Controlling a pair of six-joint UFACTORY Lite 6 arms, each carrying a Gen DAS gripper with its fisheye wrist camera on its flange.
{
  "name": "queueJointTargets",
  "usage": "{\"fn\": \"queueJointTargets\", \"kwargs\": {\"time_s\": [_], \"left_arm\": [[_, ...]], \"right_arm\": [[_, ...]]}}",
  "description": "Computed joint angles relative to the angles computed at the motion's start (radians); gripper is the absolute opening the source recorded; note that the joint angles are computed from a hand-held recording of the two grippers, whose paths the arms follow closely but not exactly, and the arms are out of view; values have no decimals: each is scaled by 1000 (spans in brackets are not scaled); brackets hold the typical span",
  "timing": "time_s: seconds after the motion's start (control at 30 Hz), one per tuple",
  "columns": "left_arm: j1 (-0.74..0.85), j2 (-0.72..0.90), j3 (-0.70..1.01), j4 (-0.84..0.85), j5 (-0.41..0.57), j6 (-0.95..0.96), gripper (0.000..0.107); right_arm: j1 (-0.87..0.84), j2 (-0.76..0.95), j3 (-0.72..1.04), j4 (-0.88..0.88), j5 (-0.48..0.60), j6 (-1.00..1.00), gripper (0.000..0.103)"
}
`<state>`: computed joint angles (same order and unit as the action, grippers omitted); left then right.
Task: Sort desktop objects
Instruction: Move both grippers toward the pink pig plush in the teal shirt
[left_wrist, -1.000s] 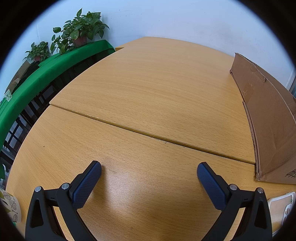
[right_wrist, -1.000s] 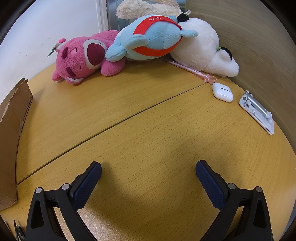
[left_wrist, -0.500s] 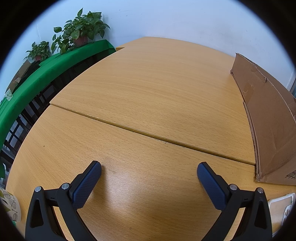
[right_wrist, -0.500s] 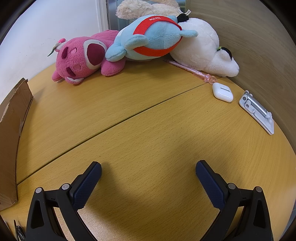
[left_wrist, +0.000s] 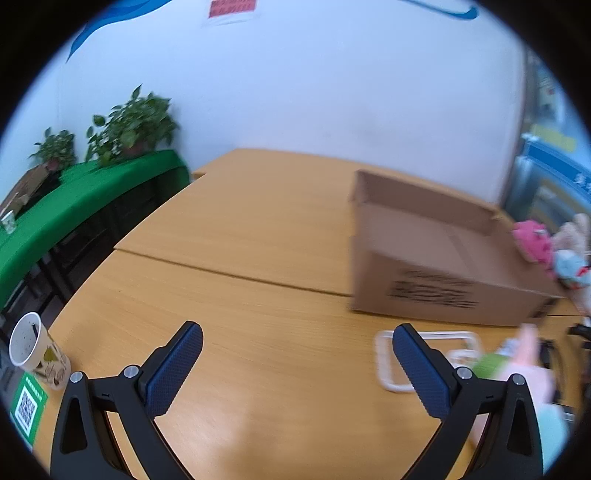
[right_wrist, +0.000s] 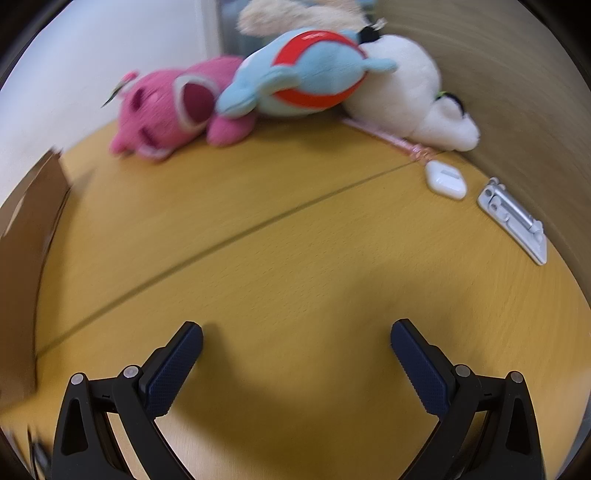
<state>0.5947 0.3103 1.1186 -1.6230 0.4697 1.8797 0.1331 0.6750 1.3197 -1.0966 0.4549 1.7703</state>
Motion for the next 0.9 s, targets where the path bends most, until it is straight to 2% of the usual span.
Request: {"fn": "queueJointTargets", "kwargs": {"time_s": [0.07,0.13,0.2,0.27,0.33,0.4,0.47,0.53,0.67,0.73,0.83,0.9], "left_arm": [[6,-165,-128,107,77,-85,103],[-9,-305,-241,143,115,-115,103],[-64,-415,-320,173,110,-152,103],[-145,-521,-402,208,88,-198,103],[-226,-555,-428,284,116,-281,103],[-292,-523,-424,286,144,-292,103],[-401,-469,-418,310,102,-339,103],[-459,-383,-389,346,70,-397,103],[-447,-251,-371,327,84,-393,102],[-444,-209,-363,306,75,-387,97],[-387,-145,-355,267,154,-322,97],[-374,-133,-359,257,175,-308,96]], "right_arm": [[-4,-20,-6,131,-37,-187,103],[8,-69,-65,172,-66,-227,103],[43,-196,-205,64,-139,-102,103],[135,-342,-318,-45,-121,22,103],[254,-491,-399,-96,-112,57,103],[428,-595,-419,-109,-16,56,103],[637,-660,-400,-162,107,53,103],[804,-651,-348,-210,195,68,103],[994,-528,-162,-224,201,-32,103],[1014,-439,-54,-146,120,-135,103],[1007,-256,150,34,20,-310,103],[1003,-183,232,128,1,-381,103]]}}
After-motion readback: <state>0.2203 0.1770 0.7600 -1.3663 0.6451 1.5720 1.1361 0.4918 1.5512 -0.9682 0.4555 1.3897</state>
